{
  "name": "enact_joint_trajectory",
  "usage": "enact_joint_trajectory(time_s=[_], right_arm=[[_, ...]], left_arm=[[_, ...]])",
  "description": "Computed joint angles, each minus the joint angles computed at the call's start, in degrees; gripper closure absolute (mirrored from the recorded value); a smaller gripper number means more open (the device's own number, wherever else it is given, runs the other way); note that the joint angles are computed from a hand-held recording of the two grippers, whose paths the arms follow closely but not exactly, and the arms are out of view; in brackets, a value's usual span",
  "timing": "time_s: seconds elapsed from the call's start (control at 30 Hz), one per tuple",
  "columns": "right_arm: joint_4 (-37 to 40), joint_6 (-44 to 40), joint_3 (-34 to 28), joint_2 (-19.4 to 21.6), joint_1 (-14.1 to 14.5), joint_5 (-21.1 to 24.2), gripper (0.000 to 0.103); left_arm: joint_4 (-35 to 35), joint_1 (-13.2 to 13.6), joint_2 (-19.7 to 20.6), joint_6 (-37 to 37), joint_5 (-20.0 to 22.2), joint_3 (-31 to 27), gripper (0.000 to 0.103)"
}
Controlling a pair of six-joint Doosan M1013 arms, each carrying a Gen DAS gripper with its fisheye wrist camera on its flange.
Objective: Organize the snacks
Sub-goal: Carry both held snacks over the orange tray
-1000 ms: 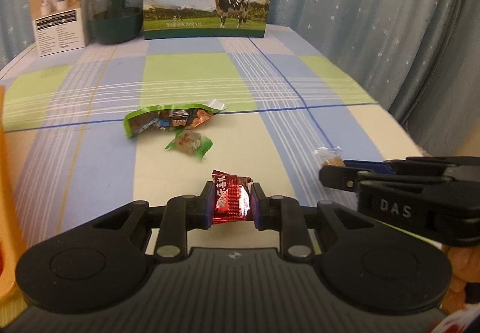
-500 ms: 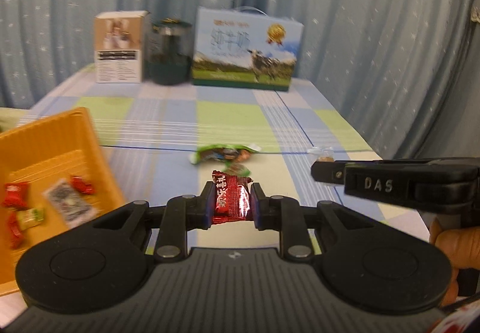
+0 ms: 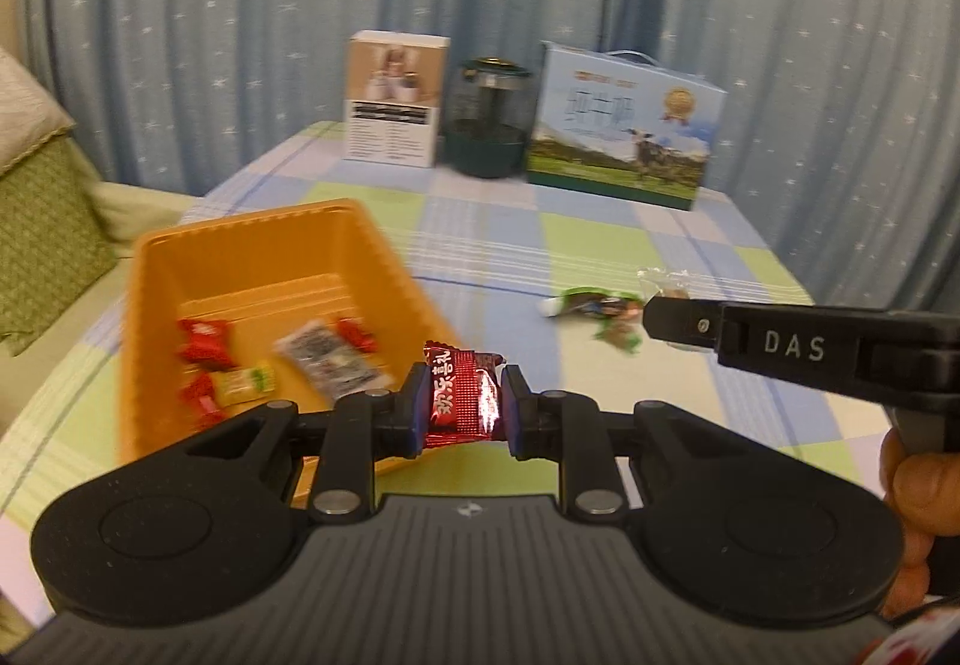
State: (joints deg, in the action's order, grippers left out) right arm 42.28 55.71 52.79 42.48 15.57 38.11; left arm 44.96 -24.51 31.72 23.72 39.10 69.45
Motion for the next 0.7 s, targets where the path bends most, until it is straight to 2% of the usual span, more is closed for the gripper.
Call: enact_joint_trajectory(time_s=[0.3,0.7], right_arm=[[2.0,-3.7,-1.9,1.6,1.4,2.5,0.081],[3.6,-5.8,-5.8,4.0,2.6,5.1,0.081]], left_arm=[[2.1,0.9,-1.6,-4.6,2.4,3.2,0.081],[3.1,2.3,-2.2,-6.9,3.6,3.6,0.081]])
